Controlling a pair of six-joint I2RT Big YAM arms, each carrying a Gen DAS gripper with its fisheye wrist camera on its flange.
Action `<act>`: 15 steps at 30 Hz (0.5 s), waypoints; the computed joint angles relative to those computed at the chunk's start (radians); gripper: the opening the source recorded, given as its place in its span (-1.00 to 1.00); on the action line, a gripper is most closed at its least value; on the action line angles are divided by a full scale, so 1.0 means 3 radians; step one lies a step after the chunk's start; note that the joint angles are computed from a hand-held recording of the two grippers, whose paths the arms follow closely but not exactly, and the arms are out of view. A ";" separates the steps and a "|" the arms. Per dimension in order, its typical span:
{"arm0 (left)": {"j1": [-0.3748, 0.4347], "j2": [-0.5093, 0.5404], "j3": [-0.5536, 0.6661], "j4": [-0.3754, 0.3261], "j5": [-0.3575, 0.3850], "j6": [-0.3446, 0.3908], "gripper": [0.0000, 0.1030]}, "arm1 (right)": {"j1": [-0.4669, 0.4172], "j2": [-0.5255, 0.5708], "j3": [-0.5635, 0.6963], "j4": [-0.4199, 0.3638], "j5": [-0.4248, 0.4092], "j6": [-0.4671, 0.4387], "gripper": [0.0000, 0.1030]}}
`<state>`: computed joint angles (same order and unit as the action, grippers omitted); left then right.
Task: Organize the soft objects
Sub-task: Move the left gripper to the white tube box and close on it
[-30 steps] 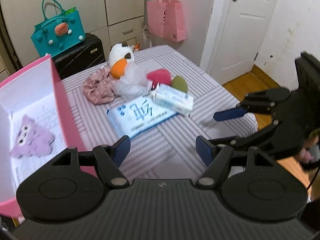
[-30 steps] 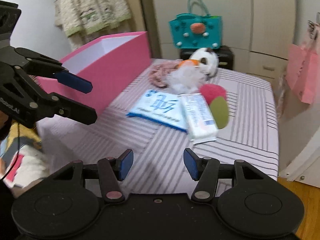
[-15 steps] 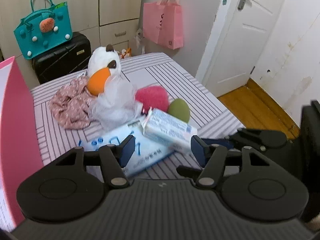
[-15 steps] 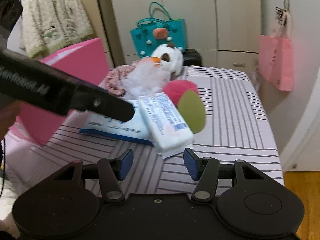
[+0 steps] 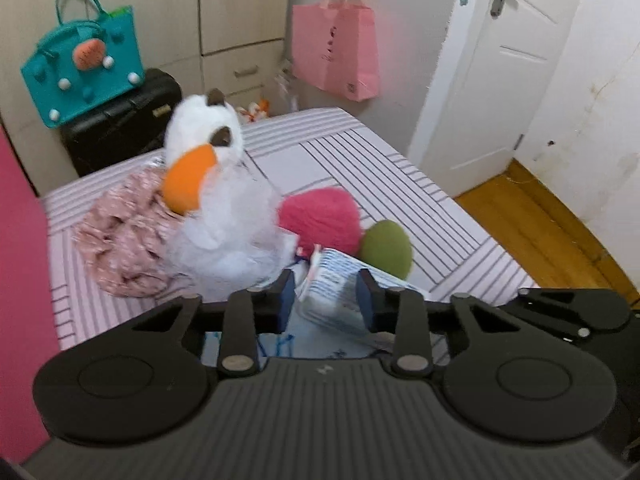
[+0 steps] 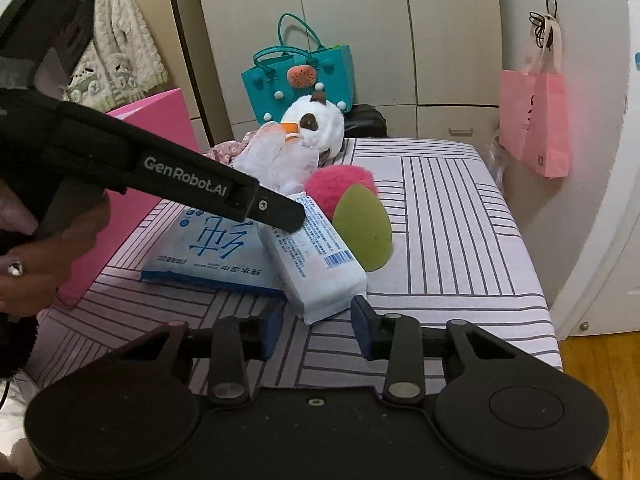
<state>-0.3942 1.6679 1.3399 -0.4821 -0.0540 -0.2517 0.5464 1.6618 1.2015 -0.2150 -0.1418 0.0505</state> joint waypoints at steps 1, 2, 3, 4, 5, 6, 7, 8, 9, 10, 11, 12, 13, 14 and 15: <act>-0.0002 0.0005 -0.0002 0.0004 0.0022 -0.0011 -0.45 | -0.0007 0.0000 -0.0004 0.0008 -0.0012 0.0011 -0.21; 0.0001 0.0003 -0.0009 0.0003 0.0054 -0.0024 -0.47 | -0.0014 -0.0002 -0.0010 0.0019 -0.0029 0.0023 -0.22; 0.0014 0.0001 -0.0015 -0.0009 0.0116 -0.0071 -0.48 | -0.0020 -0.0004 -0.0015 0.0026 -0.0046 0.0029 -0.23; 0.0021 0.0000 -0.0020 -0.0032 0.0149 -0.0158 -0.48 | -0.0027 -0.0003 -0.0019 0.0039 -0.0062 0.0045 -0.23; 0.0029 0.0003 -0.0024 -0.0051 0.0164 -0.0256 -0.48 | -0.0034 0.0001 -0.0023 0.0055 -0.0075 0.0073 -0.23; 0.0027 0.0000 -0.0036 -0.0044 0.0157 -0.0340 -0.49 | -0.0036 0.0006 -0.0026 0.0073 -0.0078 0.0089 -0.25; 0.0017 -0.0007 -0.0046 -0.0036 0.0131 -0.0369 -0.49 | -0.0033 0.0009 -0.0034 0.0100 -0.0062 0.0099 -0.26; 0.0002 -0.0009 -0.0048 -0.0037 0.0096 -0.0388 -0.49 | -0.0024 0.0009 -0.0040 0.0118 -0.0036 0.0104 -0.27; -0.0011 -0.0009 -0.0050 -0.0039 0.0073 -0.0407 -0.49 | -0.0013 0.0009 -0.0048 0.0137 -0.0005 0.0103 -0.28; -0.0022 -0.0014 -0.0059 -0.0034 0.0059 -0.0431 -0.49 | -0.0001 0.0007 -0.0057 0.0155 0.0032 0.0106 -0.29; -0.0027 -0.0021 -0.0070 -0.0024 0.0053 -0.0456 -0.48 | 0.0013 0.0005 -0.0070 0.0178 0.0073 0.0107 -0.30; -0.0033 -0.0035 -0.0097 0.0002 0.0053 -0.0486 -0.48 | 0.0023 0.0003 -0.0080 0.0201 0.0107 0.0099 -0.30; -0.0032 -0.0045 -0.0115 0.0016 0.0064 -0.0505 -0.48 | 0.0038 0.0001 -0.0099 0.0237 0.0153 0.0083 -0.30; -0.0031 -0.0055 -0.0131 0.0026 0.0080 -0.0529 -0.48 | 0.0052 0.0000 -0.0116 0.0271 0.0201 0.0066 -0.30; -0.0034 -0.0070 -0.0156 0.0041 0.0089 -0.0556 -0.48 | 0.0062 -0.0004 -0.0130 0.0293 0.0239 0.0047 -0.30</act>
<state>-0.4044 1.6468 1.2930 -0.4698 -0.0274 -0.4186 0.5650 1.6605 1.1626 -0.1271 -0.0701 0.0645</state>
